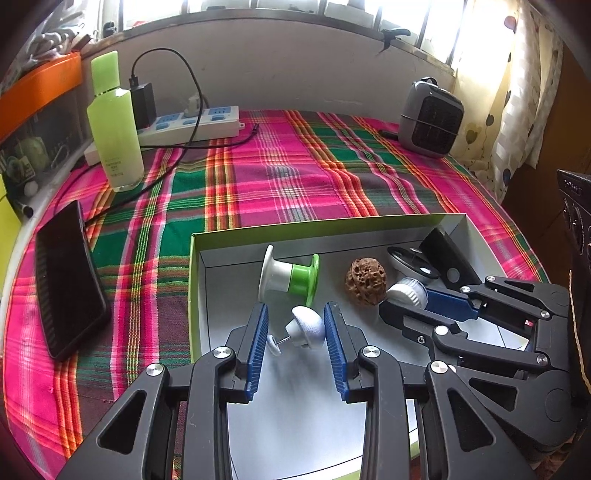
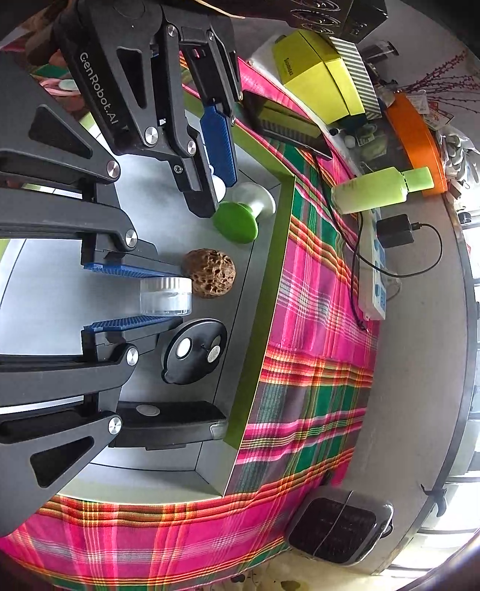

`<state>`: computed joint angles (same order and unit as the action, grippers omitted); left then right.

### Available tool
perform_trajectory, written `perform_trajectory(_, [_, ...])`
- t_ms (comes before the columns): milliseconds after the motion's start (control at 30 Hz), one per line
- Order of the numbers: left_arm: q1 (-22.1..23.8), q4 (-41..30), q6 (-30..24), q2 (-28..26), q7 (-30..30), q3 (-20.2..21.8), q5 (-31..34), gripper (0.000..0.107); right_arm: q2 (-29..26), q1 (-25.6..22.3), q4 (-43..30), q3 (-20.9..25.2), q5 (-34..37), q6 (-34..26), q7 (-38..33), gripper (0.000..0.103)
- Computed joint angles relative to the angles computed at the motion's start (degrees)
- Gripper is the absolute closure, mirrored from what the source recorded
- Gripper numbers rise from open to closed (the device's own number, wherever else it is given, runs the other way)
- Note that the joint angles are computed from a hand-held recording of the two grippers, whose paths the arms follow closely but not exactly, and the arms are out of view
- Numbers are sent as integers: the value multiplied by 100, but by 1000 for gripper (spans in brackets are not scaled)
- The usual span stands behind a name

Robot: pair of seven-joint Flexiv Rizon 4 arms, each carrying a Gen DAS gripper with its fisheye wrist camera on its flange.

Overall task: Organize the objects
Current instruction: 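Lower mushroom piece into box with left tool while right tool lowers cap beside walnut, then open both tools to release mushroom piece and cap, then withdraw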

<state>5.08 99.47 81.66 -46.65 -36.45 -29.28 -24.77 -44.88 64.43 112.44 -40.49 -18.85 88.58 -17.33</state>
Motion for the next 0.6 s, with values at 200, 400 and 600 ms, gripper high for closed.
perform_trajectory(200, [-29,-14,-49,14,-11,46,3,77,71,-31,-20,58,-134,-183,8,83])
perform_trajectory(400, [-16,29,-36,51,-44,39,-37,70,122,51,80,-63,-320,-199,218,71])
perform_trajectory(600, [101,156,-1,121,-29,-73,-88,66,190,200,213,-213,-382,-189,324,66])
